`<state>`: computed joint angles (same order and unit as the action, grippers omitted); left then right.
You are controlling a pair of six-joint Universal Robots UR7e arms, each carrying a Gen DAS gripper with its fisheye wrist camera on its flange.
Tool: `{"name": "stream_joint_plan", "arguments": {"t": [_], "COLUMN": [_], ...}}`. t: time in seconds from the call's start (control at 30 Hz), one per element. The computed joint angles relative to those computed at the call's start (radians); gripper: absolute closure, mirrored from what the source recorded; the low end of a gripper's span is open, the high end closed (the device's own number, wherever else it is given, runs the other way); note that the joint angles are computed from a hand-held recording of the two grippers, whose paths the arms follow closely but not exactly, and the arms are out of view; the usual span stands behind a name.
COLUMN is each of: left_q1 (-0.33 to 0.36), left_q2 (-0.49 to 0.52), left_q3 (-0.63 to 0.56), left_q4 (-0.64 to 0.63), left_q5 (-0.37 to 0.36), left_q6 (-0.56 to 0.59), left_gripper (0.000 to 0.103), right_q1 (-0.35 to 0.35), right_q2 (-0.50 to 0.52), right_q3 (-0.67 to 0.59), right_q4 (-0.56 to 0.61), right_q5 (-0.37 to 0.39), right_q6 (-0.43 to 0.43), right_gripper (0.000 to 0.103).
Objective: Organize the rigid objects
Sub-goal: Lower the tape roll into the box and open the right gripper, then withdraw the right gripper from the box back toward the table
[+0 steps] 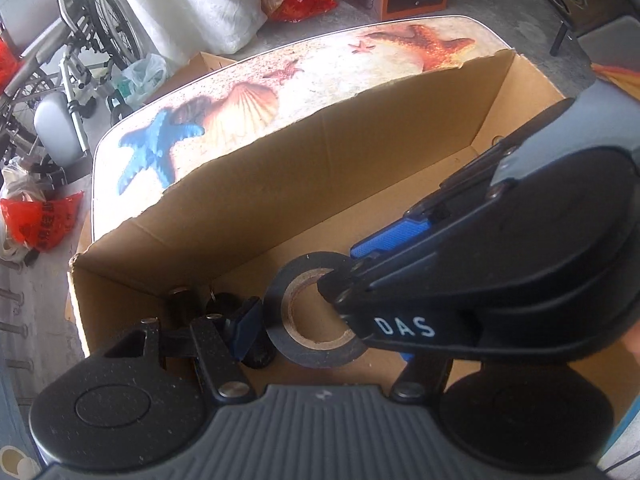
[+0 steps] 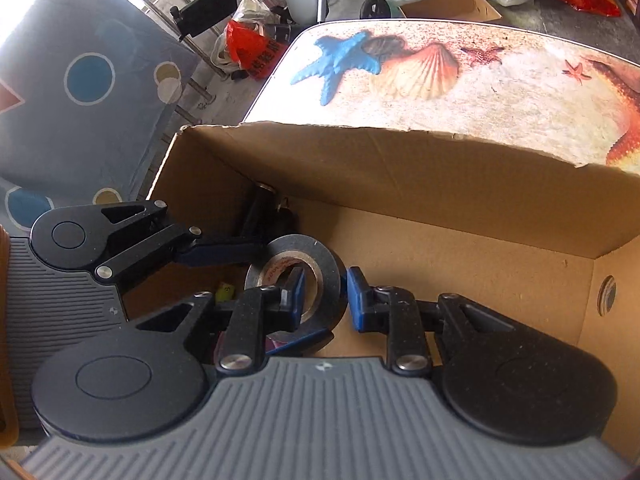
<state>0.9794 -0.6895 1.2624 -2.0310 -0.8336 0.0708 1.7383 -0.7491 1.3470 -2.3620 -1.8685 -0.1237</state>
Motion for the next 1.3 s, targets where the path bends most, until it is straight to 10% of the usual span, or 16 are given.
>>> {"name": "stream_joint_plan", "arguments": {"t": [0.5, 0.93, 1.1, 1.3], "left_q1": [0.019, -0.102, -0.204, -0.334], "left_q2": [0.036, -0.311, -0.473, -0.59], "left_q3": [-0.026, 0.39, 0.622, 0.791], "left_q4": [0.0, -0.538, -0.777, -0.772], "left_q5": [0.039, -0.094, -0.094, -0.008], "left_q6": [0.01, 0.15, 0.201, 0.111], "left_gripper": [0.02, 0.013, 0.004, 0.0], "right_q1": [-0.036, 0.027, 0.123, 0.286], "right_q2": [0.082, -0.346, -0.561, -0.668], "right_q3": [-0.092, 0.374, 0.598, 0.737], "right_q4": [0.03, -0.386, -0.569, -0.599], "right_q5": [0.032, 0.223, 0.12, -0.22], "right_q6": [0.009, -0.044, -0.137, -0.236], "right_gripper": [0.072, 0.031, 0.011, 0.001]}}
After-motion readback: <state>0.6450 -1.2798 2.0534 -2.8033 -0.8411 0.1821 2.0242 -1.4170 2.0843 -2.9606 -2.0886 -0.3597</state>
